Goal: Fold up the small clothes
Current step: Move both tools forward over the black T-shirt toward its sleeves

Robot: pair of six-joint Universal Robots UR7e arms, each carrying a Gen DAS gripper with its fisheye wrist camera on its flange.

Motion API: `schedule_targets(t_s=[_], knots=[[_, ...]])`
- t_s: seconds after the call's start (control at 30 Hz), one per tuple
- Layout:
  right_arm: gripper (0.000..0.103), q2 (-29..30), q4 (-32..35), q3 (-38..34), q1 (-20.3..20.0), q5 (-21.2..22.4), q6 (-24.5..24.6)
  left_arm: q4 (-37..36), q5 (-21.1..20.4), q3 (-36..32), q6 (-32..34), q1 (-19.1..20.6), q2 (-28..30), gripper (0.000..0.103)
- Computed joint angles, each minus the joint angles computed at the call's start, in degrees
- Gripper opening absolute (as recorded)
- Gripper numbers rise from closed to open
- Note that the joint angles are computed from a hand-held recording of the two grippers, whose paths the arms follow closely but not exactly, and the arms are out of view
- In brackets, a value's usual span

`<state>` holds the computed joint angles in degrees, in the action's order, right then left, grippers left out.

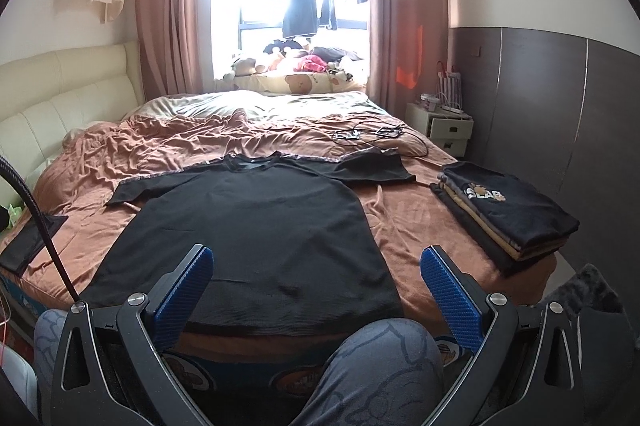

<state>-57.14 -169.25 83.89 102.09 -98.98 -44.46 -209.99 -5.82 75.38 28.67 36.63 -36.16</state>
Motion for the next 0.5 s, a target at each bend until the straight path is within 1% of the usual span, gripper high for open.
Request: schedule_targets(t_s=[0.03, 0.13, 0.17, 0.23, 0.3, 0.4, 0.43, 0.5], knots=[[0.103, 0.6, 0.2, -0.7, 0.1, -0.2, 0.2, 0.9, -0.1, -0.2, -0.6, 0.3, -0.1, 0.103], [0.103, 2.5, 1.0, -2.9, 0.7, -0.4, 1.1, 7.4, -0.9, 1.6, -7.3, 1.7, -2.1, 0.103], [0.103, 3.1, 1.5, -3.7, 0.7, 0.0, 1.3, 8.5, -1.1, 1.6, -8.1, 2.1, -2.3, 0.103], [0.103, 4.7, 1.6, -5.5, 0.8, 0.0, 1.5, 9.7, -1.4, 1.1, -8.4, 3.1, -2.5, 0.103], [0.103, 6.7, 2.2, -7.9, 1.2, -1.2, 1.6, 10.5, -2.1, 0.6, -8.4, 4.1, -2.8, 0.103], [0.103, 9.3, 4.5, -11.6, 1.6, -1.9, 2.4, 9.0, -2.5, -1.0, -6.0, 5.3, -2.5, 0.103], [0.103, 10.4, 5.2, -13.0, 1.8, -2.1, 2.5, 9.8, -2.6, -1.0, -6.7, 5.7, -2.7, 0.103], [0.103, 12.2, 6.7, -15.7, 2.0, -2.3, 2.7, 14.4, -3.0, -0.3, -11.1, 6.6, -3.8, 0.103]])
